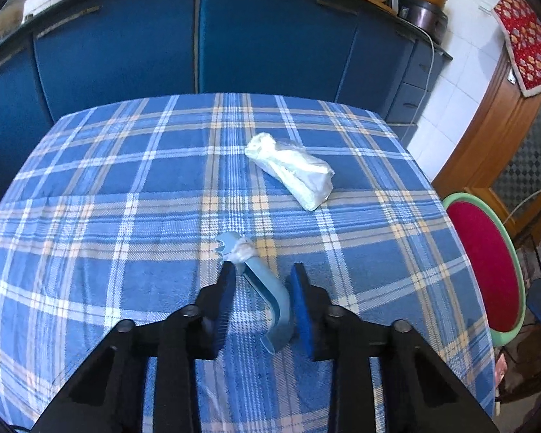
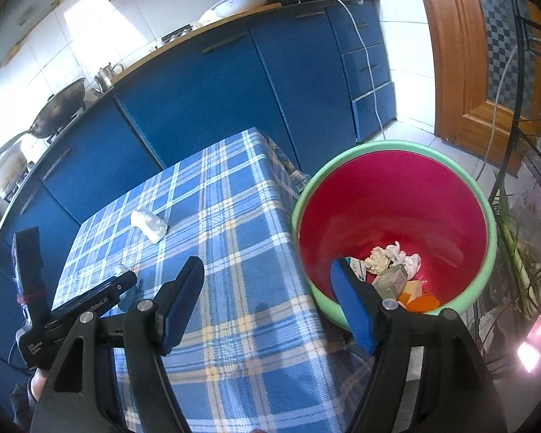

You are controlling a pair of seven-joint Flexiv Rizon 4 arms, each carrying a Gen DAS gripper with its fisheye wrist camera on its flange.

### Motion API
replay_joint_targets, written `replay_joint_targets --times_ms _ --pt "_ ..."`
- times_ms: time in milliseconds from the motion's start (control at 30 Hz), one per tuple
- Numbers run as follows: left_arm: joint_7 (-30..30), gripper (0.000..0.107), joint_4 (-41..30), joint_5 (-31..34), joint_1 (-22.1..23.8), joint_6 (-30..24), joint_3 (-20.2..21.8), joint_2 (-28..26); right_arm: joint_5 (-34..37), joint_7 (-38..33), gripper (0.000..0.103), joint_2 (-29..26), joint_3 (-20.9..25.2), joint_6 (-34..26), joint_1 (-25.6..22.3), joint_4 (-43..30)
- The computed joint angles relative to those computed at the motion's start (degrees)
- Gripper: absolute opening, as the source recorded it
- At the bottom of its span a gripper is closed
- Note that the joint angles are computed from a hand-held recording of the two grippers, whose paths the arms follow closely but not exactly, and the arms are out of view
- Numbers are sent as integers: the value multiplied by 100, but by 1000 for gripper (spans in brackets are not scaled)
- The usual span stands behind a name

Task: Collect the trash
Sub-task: 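Grasp the light-blue plastic clip with the left tool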

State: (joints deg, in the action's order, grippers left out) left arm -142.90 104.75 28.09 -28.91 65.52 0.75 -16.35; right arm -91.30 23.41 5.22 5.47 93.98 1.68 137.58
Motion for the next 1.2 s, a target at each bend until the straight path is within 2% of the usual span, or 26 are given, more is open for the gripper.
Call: replay_joint_targets --times_ms 267,667,1200 --pt "220 18 107 -185 96 251 -11 -36 745 -687 75 -238 201 -254 231 -104" --pt "229 18 -45 145 179 182 185 71 1350 -1352 75 -707 241 -537 729 -530" --pt "-110 18 116 103 454 424 300 89 2882 -3313 75 -1787 71 -1174 1879 -1594"
